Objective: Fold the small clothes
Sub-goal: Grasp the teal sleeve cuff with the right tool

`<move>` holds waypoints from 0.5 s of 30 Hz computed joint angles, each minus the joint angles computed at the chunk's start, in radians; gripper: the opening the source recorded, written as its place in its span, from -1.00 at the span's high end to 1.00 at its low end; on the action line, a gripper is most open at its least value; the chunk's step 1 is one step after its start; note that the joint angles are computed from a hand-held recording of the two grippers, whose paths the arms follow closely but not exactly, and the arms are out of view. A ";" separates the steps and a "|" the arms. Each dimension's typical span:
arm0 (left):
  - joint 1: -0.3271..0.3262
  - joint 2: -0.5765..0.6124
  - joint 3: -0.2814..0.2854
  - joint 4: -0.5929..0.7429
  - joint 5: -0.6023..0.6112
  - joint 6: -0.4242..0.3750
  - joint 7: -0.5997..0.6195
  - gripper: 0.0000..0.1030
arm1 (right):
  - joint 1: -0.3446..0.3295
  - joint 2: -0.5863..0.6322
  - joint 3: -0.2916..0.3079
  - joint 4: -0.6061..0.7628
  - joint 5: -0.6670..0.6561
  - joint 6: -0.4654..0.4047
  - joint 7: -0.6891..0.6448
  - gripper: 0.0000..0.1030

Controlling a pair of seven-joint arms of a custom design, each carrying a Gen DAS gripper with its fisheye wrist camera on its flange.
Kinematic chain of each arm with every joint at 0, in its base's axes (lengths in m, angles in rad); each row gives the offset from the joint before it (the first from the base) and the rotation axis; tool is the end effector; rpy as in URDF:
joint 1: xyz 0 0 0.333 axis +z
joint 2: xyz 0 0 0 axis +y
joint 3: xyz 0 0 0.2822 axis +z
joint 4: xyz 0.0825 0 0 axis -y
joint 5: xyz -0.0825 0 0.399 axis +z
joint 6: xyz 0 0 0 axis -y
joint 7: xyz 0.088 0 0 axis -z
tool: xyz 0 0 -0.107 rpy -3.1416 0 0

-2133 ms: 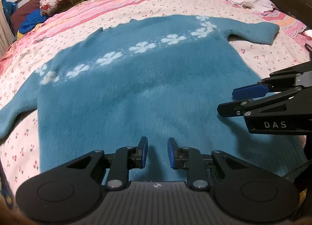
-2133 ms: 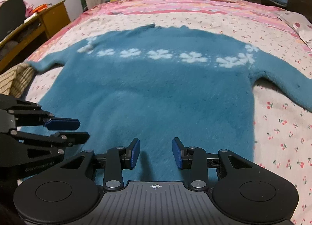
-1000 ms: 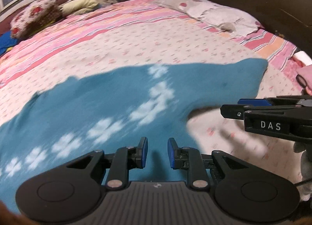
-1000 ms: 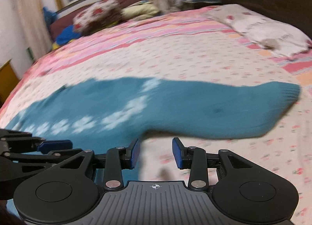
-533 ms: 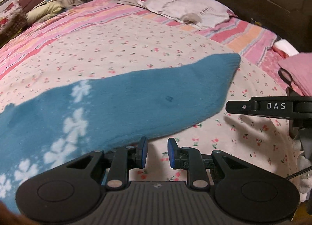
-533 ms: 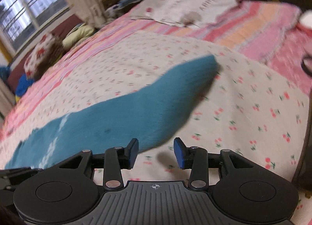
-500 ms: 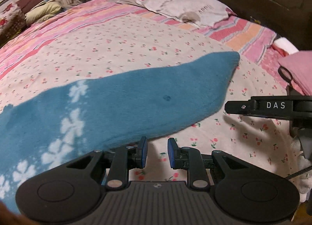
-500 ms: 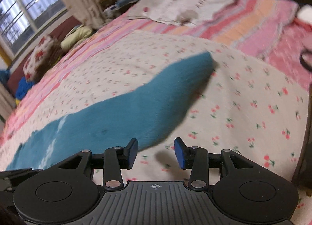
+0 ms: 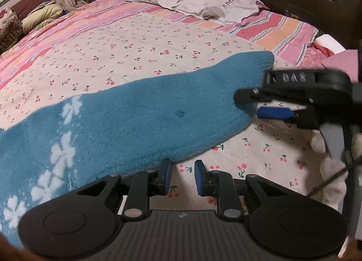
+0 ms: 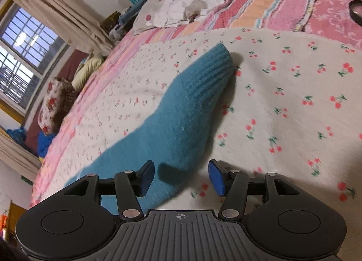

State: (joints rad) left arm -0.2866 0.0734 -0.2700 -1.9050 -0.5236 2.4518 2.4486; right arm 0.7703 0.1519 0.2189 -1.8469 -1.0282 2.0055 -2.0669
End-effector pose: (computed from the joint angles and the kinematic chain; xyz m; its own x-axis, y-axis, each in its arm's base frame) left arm 0.5354 -0.3296 0.4725 -0.8956 -0.4437 0.0307 -0.3735 0.7127 -0.5937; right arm 0.3884 0.4887 0.4294 -0.6635 -0.4559 -0.5932 -0.1321 0.8518 -0.5069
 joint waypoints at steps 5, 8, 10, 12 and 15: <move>0.003 0.019 -0.002 0.020 -0.016 0.000 0.013 0.43 | -0.007 -0.012 -0.011 0.000 -0.069 -0.002 0.037 -0.05; 0.005 0.029 -0.003 0.030 -0.026 0.001 0.012 0.43 | 0.000 -0.026 -0.005 0.005 -0.157 -0.028 0.059 -0.05; 0.007 0.031 -0.004 0.032 -0.032 -0.002 0.018 0.43 | 0.019 -0.021 0.006 0.024 -0.223 -0.100 0.055 -0.05; 0.010 0.033 -0.004 0.033 -0.035 -0.005 0.022 0.43 | 0.041 -0.005 0.017 0.051 -0.276 -0.179 -0.003 -0.11; 0.010 0.032 -0.005 0.031 -0.039 -0.001 0.024 0.43 | 0.063 0.025 0.022 0.094 -0.211 -0.265 -0.104 -0.28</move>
State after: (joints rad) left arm -0.2763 0.1057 -0.2751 -1.8743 -0.5625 2.4504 2.4723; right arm 0.8337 0.1772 0.2414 -1.7526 -1.2396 1.7406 -2.1706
